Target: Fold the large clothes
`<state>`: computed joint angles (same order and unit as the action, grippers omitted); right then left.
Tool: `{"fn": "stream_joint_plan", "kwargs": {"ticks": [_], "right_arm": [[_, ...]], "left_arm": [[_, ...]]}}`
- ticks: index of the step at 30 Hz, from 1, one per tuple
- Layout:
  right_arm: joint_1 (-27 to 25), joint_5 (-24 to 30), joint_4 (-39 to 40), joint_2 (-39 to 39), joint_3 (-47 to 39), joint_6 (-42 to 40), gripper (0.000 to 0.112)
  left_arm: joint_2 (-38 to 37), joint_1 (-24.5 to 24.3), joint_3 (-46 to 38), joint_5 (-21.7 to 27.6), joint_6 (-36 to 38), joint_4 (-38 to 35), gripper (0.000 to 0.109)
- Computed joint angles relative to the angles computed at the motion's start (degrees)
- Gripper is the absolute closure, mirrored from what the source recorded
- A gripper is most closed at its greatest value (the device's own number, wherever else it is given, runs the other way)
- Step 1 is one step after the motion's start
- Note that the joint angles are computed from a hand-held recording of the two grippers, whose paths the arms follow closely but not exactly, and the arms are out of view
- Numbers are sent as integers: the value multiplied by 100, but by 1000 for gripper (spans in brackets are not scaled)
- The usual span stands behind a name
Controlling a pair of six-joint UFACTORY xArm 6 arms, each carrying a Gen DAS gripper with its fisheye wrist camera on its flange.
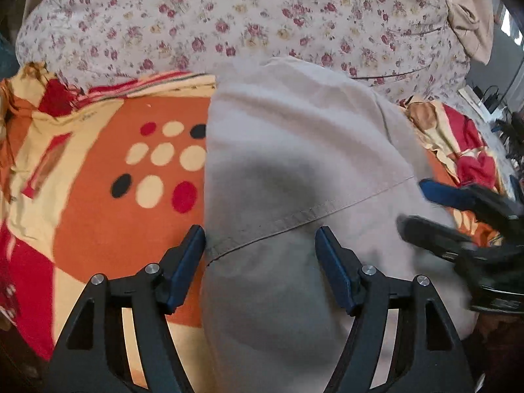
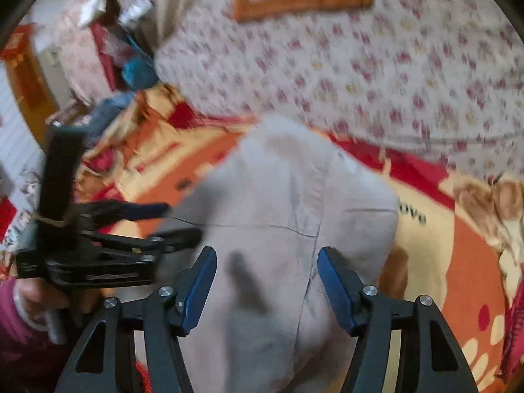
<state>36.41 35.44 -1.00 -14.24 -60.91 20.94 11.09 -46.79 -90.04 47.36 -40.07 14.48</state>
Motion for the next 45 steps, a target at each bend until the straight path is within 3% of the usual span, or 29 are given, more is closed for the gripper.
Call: {"fn": "stream_joint_plan", "kwargs": {"ticks": [2, 5, 8, 15, 22, 25, 29, 35, 38, 42, 45], "right_arm": [[-120, -96, 178, 64, 180, -25, 50], [-314, -444, 1153, -82, 557, -432, 46], [-380, -386, 1429, -253, 668, -461, 44], [-15, -220, 154, -888, 787, 609, 44], [384, 100, -518, -1230, 972, 1069, 44], [489, 583, -817, -1017, 967, 1359, 44], [491, 542, -677, -1141, 1186, 1432, 44], [653, 808, -1537, -1560, 856, 2065, 44], [854, 1046, -2240, -1500, 531, 2615, 32], [1200, 1457, -3246, -1274, 132, 3333, 27], [1223, 1444, -3275, -1147, 20, 3467, 20]], "left_arm": [[-4, 39, 92, -140, 14, -147, 38], [37, 23, 86, -174, 0, -173, 38], [63, -39, 30, -95, -96, 41, 37], [-28, -139, 79, 41, -427, 452, 37], [-82, -279, 64, 274, -580, 778, 37], [-128, -328, 106, 304, -727, 878, 37], [-241, -394, 201, 410, -872, 1021, 37], [-527, -538, 391, 493, -1235, 1495, 37], [-655, -613, 456, 496, -1449, 1731, 37], [-810, -714, 547, 535, -1720, 2139, 37], [-898, -773, 599, 614, -1849, 2359, 37]]}}
